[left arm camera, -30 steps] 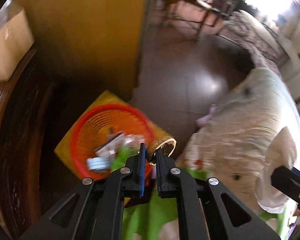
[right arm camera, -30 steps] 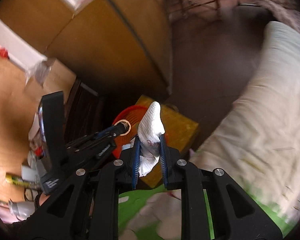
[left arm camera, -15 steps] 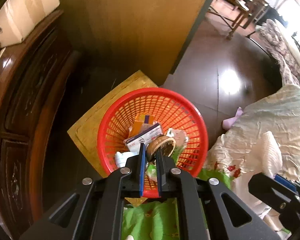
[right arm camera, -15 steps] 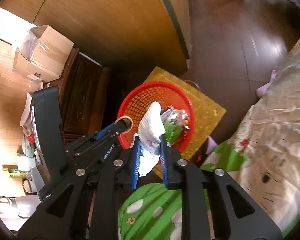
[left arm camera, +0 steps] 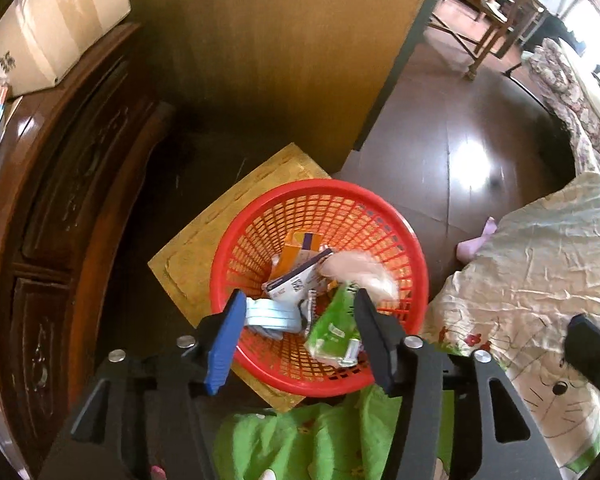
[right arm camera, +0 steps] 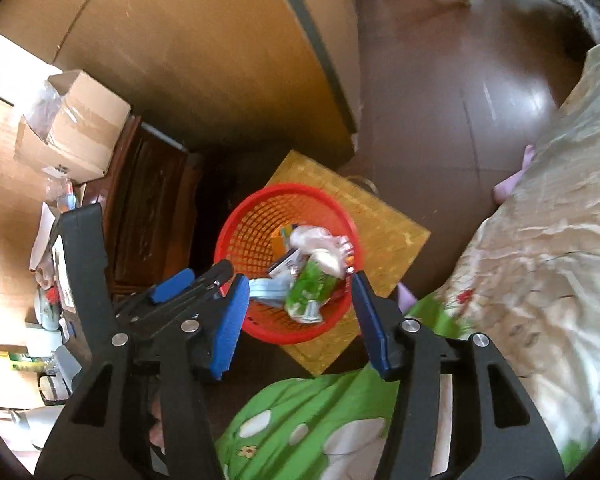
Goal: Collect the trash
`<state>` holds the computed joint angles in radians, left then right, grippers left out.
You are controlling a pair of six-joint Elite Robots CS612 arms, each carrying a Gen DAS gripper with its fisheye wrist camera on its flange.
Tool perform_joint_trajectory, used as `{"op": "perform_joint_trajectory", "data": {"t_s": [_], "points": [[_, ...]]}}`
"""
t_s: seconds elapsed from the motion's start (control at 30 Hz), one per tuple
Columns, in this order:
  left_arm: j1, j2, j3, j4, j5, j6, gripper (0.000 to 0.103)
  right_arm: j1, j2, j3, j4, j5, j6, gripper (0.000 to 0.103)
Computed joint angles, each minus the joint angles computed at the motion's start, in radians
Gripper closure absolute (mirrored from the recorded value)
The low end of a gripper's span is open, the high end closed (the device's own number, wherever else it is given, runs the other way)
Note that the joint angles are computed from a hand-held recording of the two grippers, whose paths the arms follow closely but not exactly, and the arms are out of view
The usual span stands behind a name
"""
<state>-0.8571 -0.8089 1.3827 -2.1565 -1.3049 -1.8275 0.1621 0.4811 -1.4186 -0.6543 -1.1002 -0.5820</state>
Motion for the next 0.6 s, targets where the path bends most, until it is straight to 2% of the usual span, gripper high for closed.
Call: {"op": "perform_joint_trajectory", "data": {"t_s": [0.13,0.3,0.4,0.47,0.6], "points": [[-0.004,0.010,-0.041,-0.003,0.029,0.064,0.041,-0.038,-0.007,-0.007,-0.041,0.028,0.035,0.048],[-0.015,0.051,-0.159,0.029,0.109,0.196,0.039,-0.105,-0.001,-0.038,-0.142,0.050,0.110,0.044],[-0.021,0.092,-0.254,0.036,0.137,0.294,0.039,-0.148,0.005,-0.055,-0.185,0.057,0.161,0.041],[-0.026,0.125,-0.326,0.035,0.143,0.353,0.034,-0.178,0.012,-0.068,-0.203,0.055,0.183,0.040],[-0.037,0.196,-0.477,0.089,0.160,0.436,0.030,-0.227,0.029,-0.092,-0.243,0.039,0.212,0.036]]}}
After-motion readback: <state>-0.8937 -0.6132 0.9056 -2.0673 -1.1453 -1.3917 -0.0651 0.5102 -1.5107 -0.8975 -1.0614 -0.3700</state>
